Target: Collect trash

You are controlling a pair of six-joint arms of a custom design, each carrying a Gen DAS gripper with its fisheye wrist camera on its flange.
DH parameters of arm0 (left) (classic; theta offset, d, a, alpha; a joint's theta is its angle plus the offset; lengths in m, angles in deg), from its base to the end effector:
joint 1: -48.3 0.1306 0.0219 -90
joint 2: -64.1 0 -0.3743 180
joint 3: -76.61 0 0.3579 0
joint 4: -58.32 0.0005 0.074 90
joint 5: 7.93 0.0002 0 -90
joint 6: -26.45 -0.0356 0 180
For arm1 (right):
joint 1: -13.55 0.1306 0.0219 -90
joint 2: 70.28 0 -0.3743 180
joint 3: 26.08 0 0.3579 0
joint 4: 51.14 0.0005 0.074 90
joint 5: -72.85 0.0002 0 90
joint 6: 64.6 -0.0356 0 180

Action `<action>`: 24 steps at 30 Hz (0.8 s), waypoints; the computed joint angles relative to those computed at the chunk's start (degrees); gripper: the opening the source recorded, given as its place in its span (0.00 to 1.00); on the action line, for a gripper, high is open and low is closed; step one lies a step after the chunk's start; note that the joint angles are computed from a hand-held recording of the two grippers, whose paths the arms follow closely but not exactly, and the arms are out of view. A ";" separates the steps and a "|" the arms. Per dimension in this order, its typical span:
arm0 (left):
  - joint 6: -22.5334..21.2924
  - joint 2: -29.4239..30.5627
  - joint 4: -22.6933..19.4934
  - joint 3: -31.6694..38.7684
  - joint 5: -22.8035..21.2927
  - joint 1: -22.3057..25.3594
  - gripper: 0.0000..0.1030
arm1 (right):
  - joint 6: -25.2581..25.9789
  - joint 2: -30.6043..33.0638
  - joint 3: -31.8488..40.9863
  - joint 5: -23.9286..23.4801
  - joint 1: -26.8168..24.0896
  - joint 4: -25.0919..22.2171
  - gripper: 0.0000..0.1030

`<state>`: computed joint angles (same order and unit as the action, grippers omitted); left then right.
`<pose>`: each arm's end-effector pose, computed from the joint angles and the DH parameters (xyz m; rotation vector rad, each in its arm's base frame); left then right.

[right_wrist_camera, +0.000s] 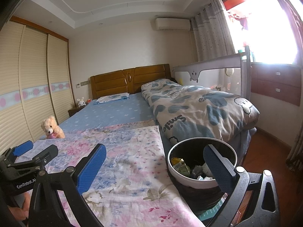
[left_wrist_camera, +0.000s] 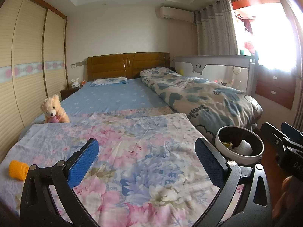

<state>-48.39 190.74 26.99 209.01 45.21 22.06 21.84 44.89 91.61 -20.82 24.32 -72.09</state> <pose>0.6315 -0.2880 0.4224 -0.2121 1.9153 0.1678 0.6308 0.1218 0.4503 -0.1631 1.8914 0.2310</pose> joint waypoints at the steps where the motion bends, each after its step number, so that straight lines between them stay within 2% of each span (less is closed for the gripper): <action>1: 0.11 0.02 -0.05 -0.01 0.03 -0.04 1.00 | 0.03 0.00 -0.04 0.04 0.05 0.01 1.00; 24: 0.24 0.20 -0.67 0.54 -0.01 -0.04 1.00 | -0.26 0.10 0.21 0.21 0.25 -0.46 1.00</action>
